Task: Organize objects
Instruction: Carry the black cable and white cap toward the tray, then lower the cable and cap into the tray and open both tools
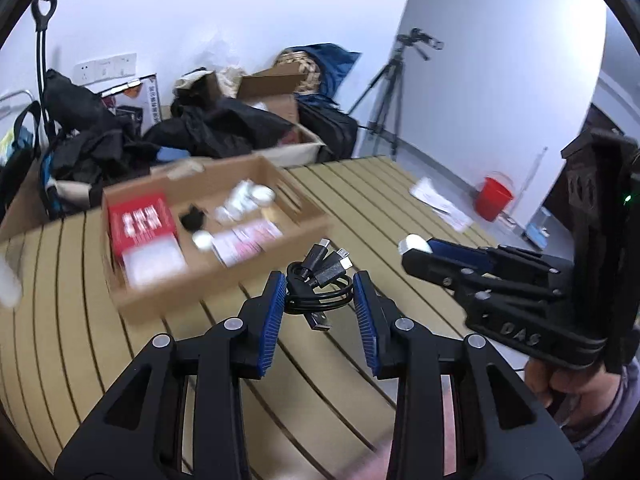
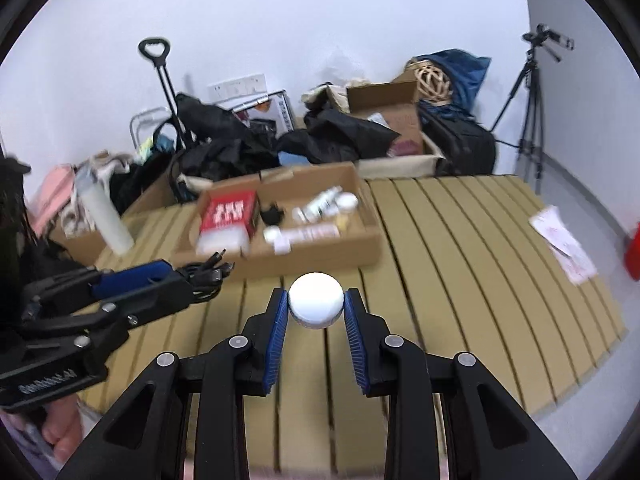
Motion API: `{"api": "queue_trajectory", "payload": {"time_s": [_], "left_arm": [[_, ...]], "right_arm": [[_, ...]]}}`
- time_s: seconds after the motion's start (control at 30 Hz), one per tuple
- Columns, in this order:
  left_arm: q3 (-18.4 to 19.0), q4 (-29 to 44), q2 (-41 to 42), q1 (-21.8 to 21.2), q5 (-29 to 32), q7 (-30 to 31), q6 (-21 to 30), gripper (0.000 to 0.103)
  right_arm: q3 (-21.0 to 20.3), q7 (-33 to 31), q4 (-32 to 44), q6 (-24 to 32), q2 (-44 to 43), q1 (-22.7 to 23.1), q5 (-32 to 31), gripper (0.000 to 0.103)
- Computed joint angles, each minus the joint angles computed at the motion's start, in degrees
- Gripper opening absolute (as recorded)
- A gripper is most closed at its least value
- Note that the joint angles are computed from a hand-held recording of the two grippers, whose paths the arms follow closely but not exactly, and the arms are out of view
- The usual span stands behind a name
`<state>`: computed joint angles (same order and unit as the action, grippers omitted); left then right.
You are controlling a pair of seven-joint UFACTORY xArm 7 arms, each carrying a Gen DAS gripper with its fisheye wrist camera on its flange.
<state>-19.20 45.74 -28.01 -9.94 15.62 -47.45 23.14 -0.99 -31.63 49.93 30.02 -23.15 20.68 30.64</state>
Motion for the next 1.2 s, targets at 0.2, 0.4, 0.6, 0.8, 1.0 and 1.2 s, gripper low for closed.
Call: {"api": "queue_trajectory", "payload": {"time_s": [0.2, 0.4, 0.6, 0.8, 1.0, 1.2], "left_arm": [[8.4, 9.3, 13.8, 1.4, -2.0, 10.0, 0.8, 0.031], [14.0, 19.7, 28.5, 2.3, -7.6, 15.9, 2.7, 0.031], [17.3, 30.1, 40.4, 2.1, -9.5, 15.8, 6.5, 0.036], [17.7, 27.7, 38.6, 1.0, -7.8, 16.2, 4.9, 0.058], [17.7, 24.8, 31.5, -0.3, 0.4, 9.7, 7.5, 0.066], [11.2, 17.5, 18.1, 0.0, 15.2, -5.8, 10.0, 0.092]], "right_arm": [[1.2, -0.7, 22.9, 5.6, 23.8, -0.1, 4.5, 0.031], [3.7, 10.5, 48.2, 11.1, 47.7, -0.3, -8.8, 0.031], [5.3, 17.6, 67.7, 21.4, 63.6, -0.2, -17.5, 0.037], [10.0, 16.0, 65.1, 18.9, 62.8, -2.9, -18.6, 0.067], [10.0, 16.7, 53.5, 12.3, 52.8, -3.4, -21.3, 0.067], [10.2, 14.4, 34.8, 5.0, 35.4, -6.1, -19.9, 0.069]]}}
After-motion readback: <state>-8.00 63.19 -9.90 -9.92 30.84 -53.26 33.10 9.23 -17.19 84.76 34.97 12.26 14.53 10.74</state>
